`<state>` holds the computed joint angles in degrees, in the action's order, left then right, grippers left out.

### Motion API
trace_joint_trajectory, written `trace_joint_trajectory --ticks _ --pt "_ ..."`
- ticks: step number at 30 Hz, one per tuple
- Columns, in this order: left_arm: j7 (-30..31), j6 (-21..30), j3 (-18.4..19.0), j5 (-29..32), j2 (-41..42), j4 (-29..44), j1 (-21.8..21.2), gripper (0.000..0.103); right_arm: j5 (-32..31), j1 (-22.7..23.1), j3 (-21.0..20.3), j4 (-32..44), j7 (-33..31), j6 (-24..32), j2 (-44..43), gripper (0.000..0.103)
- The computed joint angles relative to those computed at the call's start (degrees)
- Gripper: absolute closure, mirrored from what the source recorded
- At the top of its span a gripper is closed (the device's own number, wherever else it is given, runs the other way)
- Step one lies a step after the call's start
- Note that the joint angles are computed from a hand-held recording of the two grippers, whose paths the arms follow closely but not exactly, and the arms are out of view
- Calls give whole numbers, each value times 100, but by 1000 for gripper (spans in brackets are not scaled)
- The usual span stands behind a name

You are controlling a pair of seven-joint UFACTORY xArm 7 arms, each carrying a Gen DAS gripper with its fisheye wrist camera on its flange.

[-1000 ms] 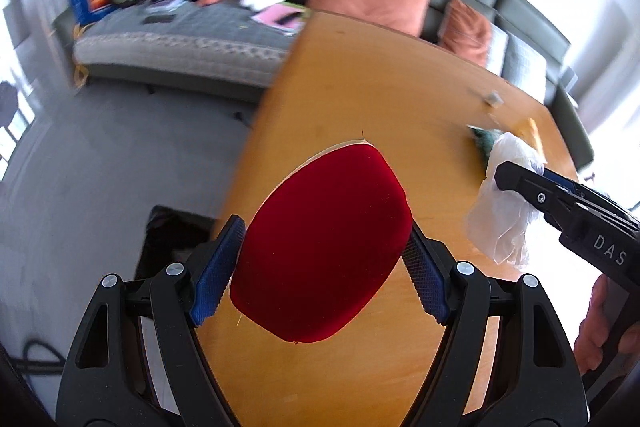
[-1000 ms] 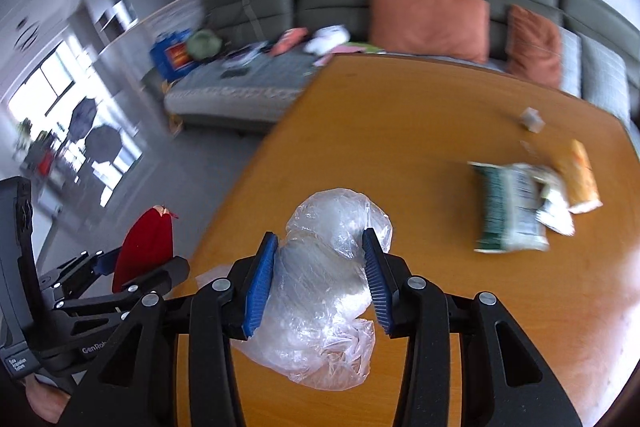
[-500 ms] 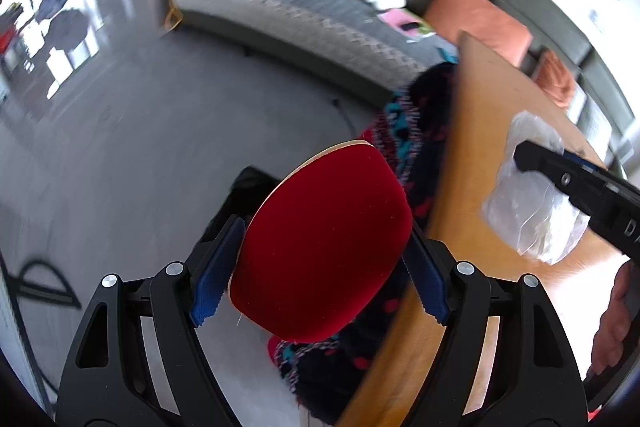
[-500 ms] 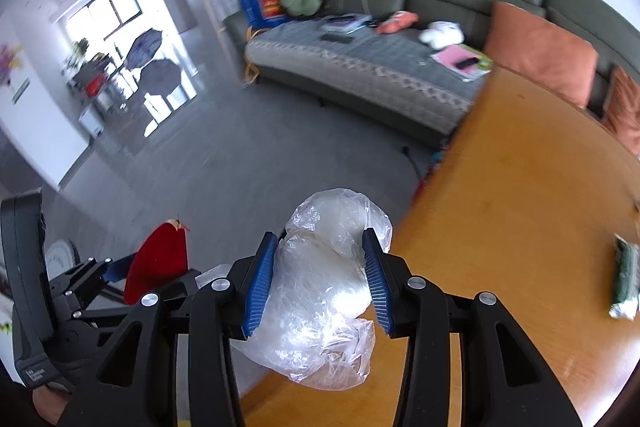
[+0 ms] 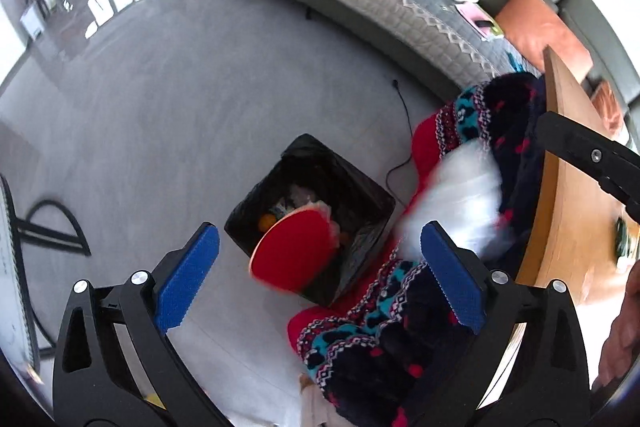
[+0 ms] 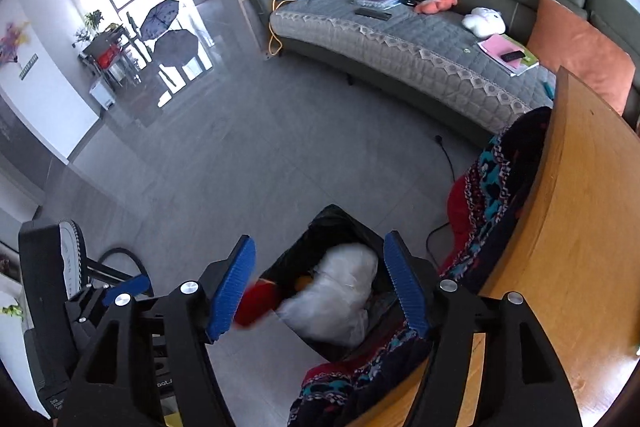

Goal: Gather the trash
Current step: 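Carry the paddle and bag to the black bin and open both tools, then move both tools back over the table toward the snack packet and lampshade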

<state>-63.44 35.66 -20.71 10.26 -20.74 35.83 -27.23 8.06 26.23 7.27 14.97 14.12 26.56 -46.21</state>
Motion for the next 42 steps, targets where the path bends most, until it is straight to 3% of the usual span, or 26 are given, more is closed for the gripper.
trace_joint_trajectory --ticks 15,26,35,42 --pt "52 94 -35 72 99 166 -73 6 20 -66 -111 25 -129 26 -25 35" --pt "-71 311 -321 447 365 786 -216 6 -40 -463 -341 -270 -273 739 -1335 35" --pt "-439 524 -517 1078 1119 1718 -583 6 -159 -1237 -795 -580 -722 1838 -2919 35" --pt "-626 754 -475 1724 2171 2883 -1228 6 -435 -2568 -1595 -684 -1507 2922 -4088 35"
